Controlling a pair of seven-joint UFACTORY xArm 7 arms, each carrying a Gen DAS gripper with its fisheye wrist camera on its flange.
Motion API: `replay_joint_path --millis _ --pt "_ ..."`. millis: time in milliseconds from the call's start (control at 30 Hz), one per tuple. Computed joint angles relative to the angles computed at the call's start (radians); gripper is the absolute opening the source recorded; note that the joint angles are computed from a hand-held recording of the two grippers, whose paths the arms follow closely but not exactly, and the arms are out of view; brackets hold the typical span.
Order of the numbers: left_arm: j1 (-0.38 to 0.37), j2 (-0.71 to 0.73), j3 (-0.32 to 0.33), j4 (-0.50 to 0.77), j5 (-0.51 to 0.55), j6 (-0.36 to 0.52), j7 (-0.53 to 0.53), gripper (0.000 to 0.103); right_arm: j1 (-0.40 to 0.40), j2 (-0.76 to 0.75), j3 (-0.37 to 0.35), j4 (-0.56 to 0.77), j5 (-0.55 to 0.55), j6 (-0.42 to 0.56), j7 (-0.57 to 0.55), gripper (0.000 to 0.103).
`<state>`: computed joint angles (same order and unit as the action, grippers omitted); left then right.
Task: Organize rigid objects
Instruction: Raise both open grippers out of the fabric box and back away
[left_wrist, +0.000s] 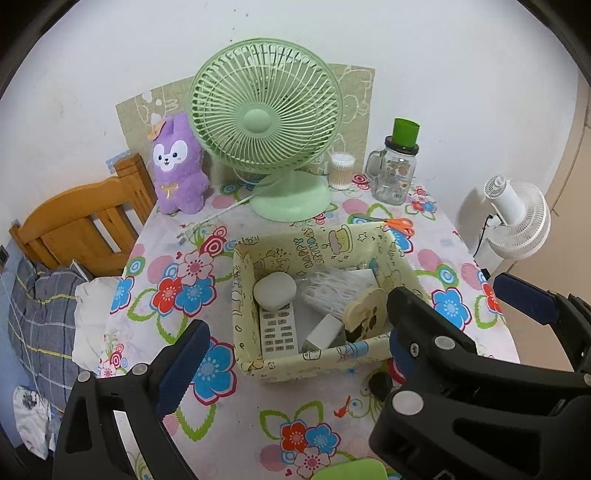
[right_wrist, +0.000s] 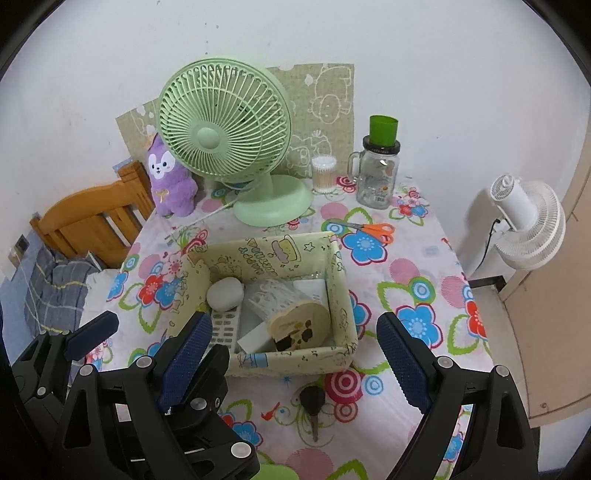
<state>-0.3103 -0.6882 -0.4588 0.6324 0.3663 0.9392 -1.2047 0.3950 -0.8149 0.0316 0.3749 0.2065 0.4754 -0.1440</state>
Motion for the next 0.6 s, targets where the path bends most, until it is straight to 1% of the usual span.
replay_joint_path --millis 267,600 --pt "-0.02 -0.05 -0.018 0.005 -0.006 0.028 0.002 0.1 -0.022 -0.116 0.025 -0.028 -0.021 0.048 0.044 0.093" --pt "-0.055 -0.105 -0.025 -0.021 -0.054 0.037 0.02 0.101 -0.044 -0.251 0.06 -0.077 -0.061 0.111 0.114 0.093"
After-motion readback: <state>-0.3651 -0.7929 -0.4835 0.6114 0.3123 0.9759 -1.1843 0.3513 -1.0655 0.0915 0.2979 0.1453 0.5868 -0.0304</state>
